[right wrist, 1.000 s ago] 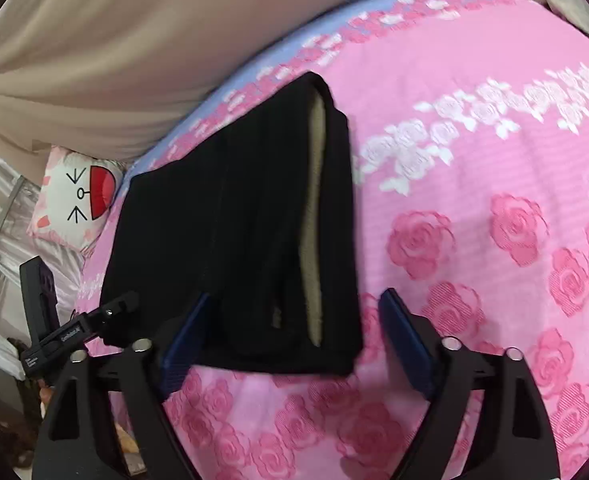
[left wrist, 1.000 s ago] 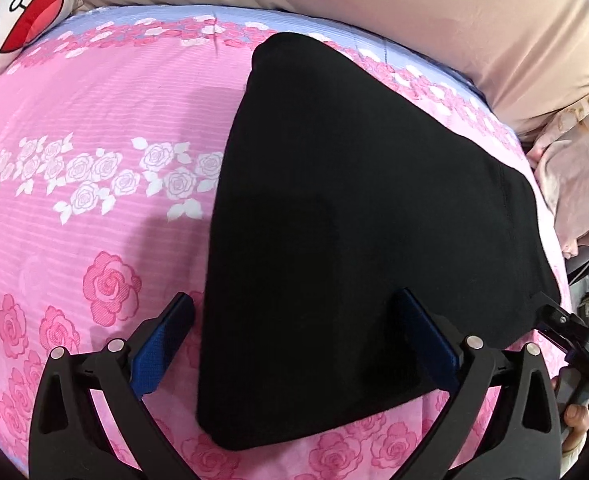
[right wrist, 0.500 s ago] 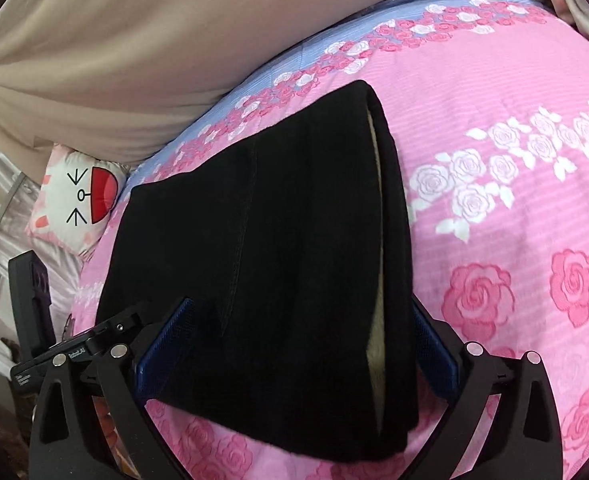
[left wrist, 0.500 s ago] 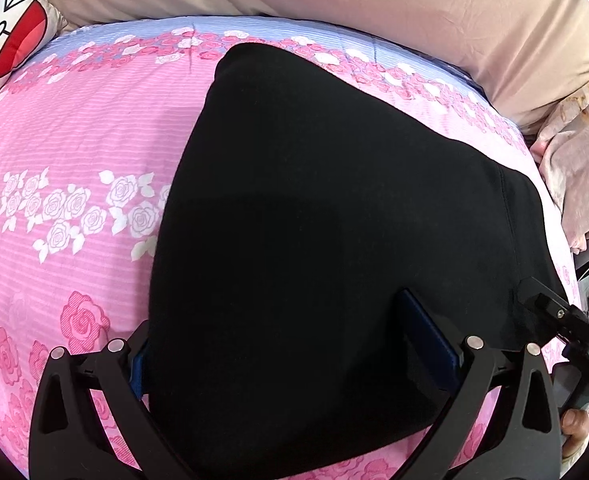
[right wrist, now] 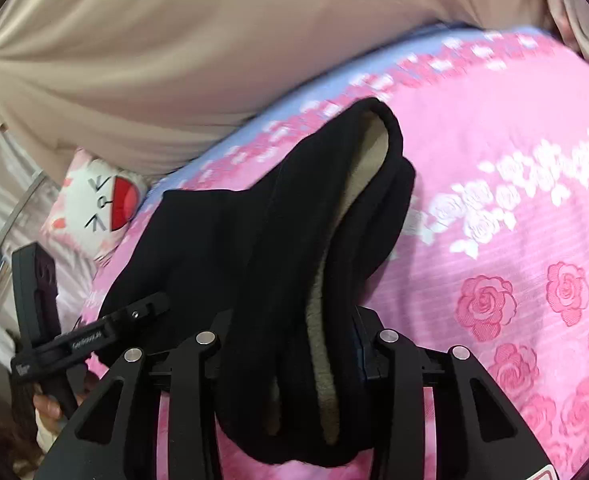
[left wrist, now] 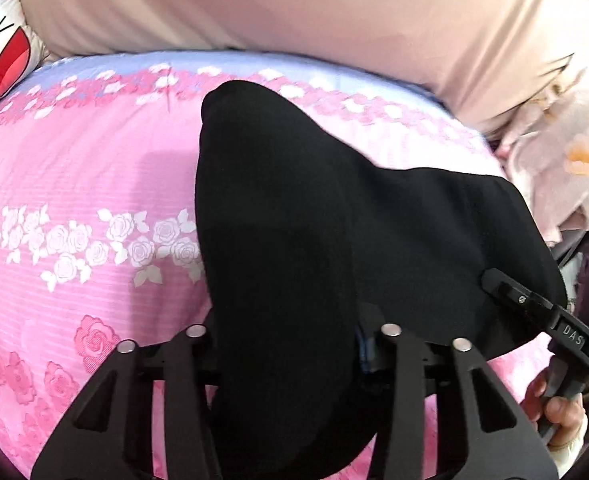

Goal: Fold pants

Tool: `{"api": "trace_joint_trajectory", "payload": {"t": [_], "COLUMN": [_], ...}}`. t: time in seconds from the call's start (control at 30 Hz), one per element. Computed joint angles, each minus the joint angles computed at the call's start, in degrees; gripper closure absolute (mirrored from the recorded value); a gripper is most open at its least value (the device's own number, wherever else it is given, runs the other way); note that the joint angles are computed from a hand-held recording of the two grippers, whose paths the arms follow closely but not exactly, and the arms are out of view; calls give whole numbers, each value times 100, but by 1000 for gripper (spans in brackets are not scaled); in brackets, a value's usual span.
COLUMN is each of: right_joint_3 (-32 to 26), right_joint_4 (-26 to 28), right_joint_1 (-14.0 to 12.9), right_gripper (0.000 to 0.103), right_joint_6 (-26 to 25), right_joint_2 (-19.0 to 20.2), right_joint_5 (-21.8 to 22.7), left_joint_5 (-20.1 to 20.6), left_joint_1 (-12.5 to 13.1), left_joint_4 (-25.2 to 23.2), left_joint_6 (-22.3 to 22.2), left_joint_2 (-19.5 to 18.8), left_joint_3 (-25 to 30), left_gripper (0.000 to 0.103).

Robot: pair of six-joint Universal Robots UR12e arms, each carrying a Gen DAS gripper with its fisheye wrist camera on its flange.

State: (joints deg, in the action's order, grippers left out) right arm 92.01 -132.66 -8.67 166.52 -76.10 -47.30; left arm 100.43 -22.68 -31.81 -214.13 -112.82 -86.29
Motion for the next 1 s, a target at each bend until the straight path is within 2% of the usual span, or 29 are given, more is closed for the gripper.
{"api": "trace_joint_trajectory", "payload": {"t": [0.17,0.27,0.37,0.47,0.57,0.63,0.73,0.87,1.0], "right_joint_3": [52,13,-119,-384,-819,-1073,-1540,-2098,-2631], "right_joint_4": [174,-19,-413,-939,-1520,-1774,-2000,-1943,-1598], "right_joint_1": [-72,-116,-106,-37,67,143,265,406,543], "right_gripper": [66,66,66,66,65,65,65,65,65], "right_joint_6": [-470,-553,-464,-210,176,380,711,945,1037], "right_joint_2": [-310,-419,-367,-153,236,469,876,1373,1866], "right_joint_5": [350,565,737,885,1039,1064,1066,964,799], "left_joint_5": [-323,-137,188,433,817,1054,1220,1256,1323], "left_joint_1": [-22,-94,-125,-83,-46,-12,95,273,389], "left_joint_4": [608,932,1255,1510,1742,1931,1948,1779,1552], "left_joint_6": [286,623,923,1176,1443,1605,1743,1732,1657], "left_joint_2": [312,429,377,260,38,-147,-397,-732,-1042], "left_joint_3": [-313,-323,-164,68,379,583,912,1312,1598], "left_gripper": [68,68,67,67,67,66,66,66,66]}}
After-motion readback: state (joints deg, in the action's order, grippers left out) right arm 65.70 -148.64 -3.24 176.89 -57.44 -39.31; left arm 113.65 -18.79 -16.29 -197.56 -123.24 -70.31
